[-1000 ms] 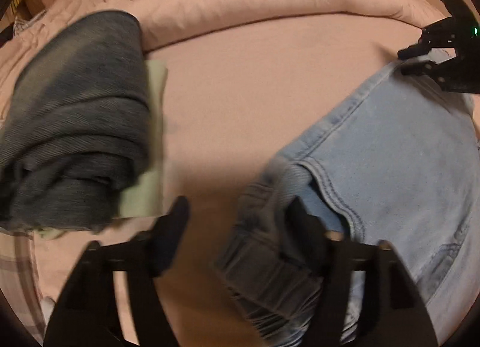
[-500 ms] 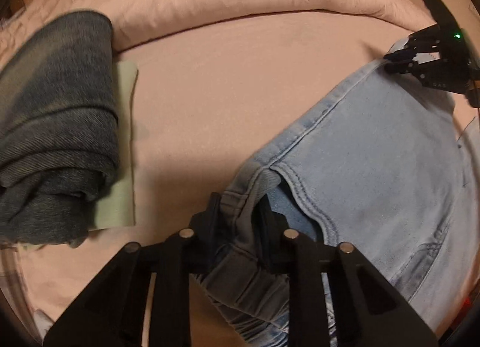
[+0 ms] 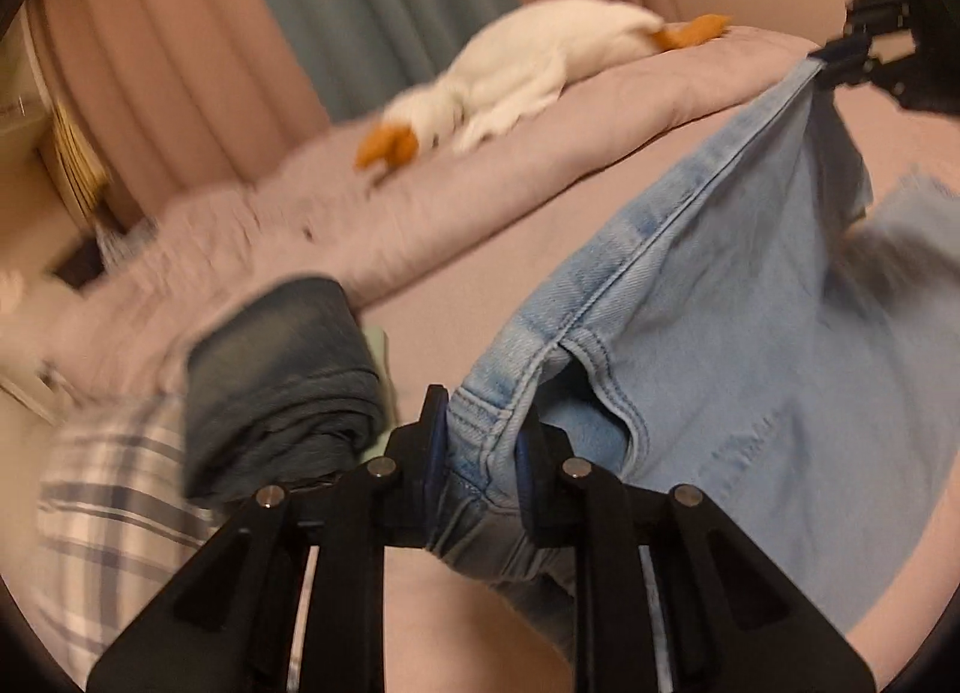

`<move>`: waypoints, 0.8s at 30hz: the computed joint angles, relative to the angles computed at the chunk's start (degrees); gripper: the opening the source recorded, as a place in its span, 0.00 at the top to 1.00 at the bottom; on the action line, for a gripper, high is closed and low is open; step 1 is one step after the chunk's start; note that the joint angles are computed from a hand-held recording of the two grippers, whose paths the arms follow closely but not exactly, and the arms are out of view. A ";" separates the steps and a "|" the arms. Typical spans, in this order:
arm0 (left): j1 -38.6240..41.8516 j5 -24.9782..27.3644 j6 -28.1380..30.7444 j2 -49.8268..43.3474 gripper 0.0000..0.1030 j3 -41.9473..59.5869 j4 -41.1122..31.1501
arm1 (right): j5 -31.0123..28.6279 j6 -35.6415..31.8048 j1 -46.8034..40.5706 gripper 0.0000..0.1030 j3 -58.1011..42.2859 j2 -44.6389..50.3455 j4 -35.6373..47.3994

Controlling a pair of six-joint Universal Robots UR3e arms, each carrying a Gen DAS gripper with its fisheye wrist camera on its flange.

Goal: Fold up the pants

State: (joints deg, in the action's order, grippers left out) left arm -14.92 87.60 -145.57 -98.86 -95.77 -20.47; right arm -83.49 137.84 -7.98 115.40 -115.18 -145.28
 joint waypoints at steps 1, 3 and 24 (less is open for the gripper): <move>-0.85 0.91 2.16 2.24 0.80 -5.51 5.49 | -0.42 -0.93 0.22 0.91 3.30 -4.52 0.07; -1.55 1.27 5.17 8.34 0.80 -17.23 13.13 | 0.20 -3.01 0.08 0.91 8.44 -15.56 5.54; -2.99 3.74 23.60 9.11 0.79 -48.03 40.11 | -11.13 5.48 16.57 0.91 25.70 -38.16 25.28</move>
